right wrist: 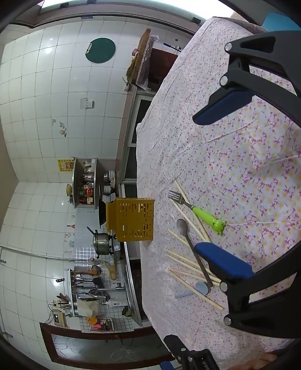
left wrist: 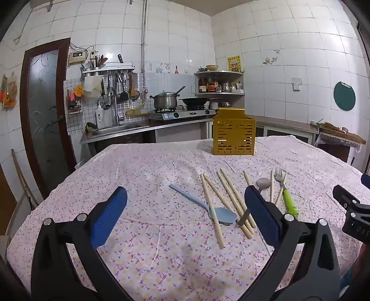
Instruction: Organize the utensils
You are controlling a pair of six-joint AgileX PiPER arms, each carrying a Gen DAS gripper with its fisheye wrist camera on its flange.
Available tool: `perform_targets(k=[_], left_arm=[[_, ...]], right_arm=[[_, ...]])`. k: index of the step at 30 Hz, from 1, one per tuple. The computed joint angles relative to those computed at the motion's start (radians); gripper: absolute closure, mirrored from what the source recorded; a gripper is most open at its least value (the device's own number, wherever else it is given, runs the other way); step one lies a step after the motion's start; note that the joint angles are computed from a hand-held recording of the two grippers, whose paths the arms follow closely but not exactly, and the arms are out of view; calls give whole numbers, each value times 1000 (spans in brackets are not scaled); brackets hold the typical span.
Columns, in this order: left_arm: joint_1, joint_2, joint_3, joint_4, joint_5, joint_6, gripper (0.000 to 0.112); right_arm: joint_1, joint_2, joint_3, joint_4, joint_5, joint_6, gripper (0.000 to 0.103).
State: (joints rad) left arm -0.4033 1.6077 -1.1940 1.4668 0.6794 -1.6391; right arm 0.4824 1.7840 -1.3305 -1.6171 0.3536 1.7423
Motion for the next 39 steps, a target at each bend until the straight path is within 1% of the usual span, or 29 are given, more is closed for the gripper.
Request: perform_targets(k=[5,8,11,13,15,20,21,29,39], left_arm=[[-3,10,-9,2,1,-2,14],[-6,11,-35,-31,5,41,14],[-6,-9,-28,-35,3,50,14],[-2,-18,4,13,-7,-7,14],[-2,-21,8,22,-8,-16,14],[-3,-24,7,30,-6,-21,14],[-1,-24,7,31,-8,-22,14],[0,-25,8,35,-9,-25,14],[3,-32,10,31,-15,-19,14]], right_arm=[[-1,-3,7,-21,0,24,4],[0,-3,8,-27,2,28,4],[2,0,7,-33,5,35,4],[-2,5,-4,-19,-1,21,4],[-5,12,-10,-35,1,33,4],[-9,4,-9,-31,-2,25,4],[0,-17,7,-26,9,18,4],[4,-15,1,-8,12,5,4],[12,-16,14,-31,28,38,4]])
